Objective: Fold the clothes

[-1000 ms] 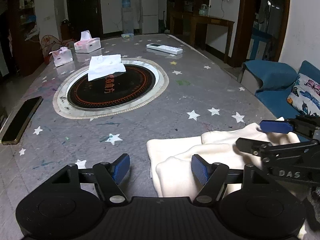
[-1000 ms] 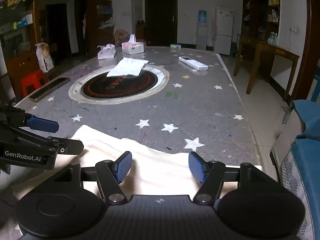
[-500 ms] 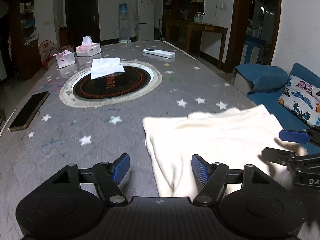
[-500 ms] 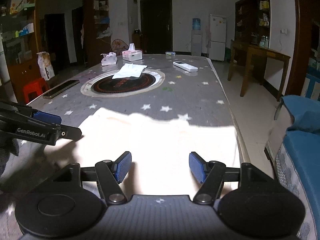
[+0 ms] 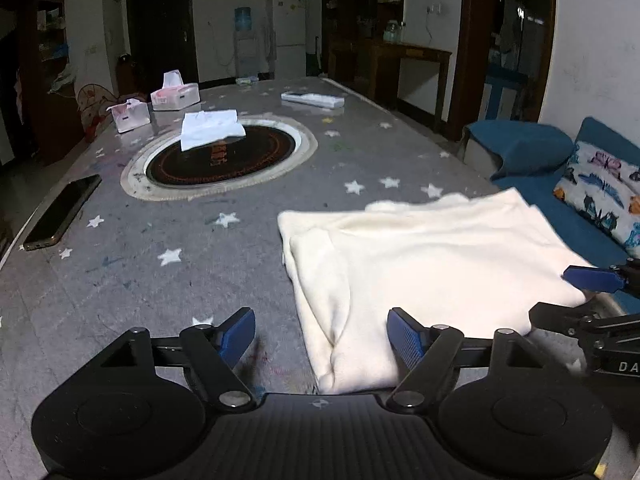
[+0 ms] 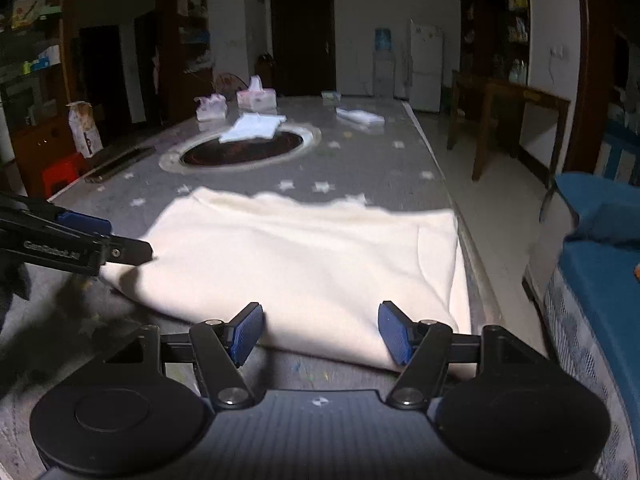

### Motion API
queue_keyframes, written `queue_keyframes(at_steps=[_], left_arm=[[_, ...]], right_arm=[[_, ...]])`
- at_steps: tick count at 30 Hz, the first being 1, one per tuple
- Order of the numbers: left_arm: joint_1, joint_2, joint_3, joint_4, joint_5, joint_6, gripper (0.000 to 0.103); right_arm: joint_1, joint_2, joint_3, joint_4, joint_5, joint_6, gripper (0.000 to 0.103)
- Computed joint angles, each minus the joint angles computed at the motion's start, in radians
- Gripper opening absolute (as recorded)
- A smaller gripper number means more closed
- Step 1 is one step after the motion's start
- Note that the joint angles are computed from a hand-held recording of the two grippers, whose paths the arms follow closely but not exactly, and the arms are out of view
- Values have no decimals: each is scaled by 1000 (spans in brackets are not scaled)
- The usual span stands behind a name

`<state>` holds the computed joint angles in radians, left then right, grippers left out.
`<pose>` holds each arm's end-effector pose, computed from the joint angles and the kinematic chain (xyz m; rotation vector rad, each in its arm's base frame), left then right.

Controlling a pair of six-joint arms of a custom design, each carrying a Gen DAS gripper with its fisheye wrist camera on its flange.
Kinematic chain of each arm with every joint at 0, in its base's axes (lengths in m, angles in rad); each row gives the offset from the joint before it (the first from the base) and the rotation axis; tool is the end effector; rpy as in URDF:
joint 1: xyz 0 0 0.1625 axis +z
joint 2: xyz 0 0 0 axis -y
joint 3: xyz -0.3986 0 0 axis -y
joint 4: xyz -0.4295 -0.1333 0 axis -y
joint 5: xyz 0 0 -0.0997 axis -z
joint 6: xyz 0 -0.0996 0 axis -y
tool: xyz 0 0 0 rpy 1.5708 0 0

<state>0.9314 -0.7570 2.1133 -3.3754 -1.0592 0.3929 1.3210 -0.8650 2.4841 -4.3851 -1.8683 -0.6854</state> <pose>-0.1574 -0.5168 -0.0185 1.1532 2.3477 -0.6747 0.0111 -0.3774 0.0947 0.2455 -2.1041 1.1380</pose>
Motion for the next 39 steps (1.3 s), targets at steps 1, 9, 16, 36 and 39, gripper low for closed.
queue_keyframes(at_steps=[1,9,16,36,39], left_arm=[[0,4,0,2,7,-1,76],[-10,-3,11,-3,25,-34,79],[-9,-18,25,5,32,-49,84],[-38,-68,113,12,2,-97,99],[-42,-76,129,8,1,-107,101]], right_arm=[[2,8,-1,-10,-4,-9,65],[49,-2,-17,-17,10,-7,67],[64,58,-76,22,-30,-42,69],[66,81,16,-113,-30,27,91],[67,90,28,-137,-35,44,92]])
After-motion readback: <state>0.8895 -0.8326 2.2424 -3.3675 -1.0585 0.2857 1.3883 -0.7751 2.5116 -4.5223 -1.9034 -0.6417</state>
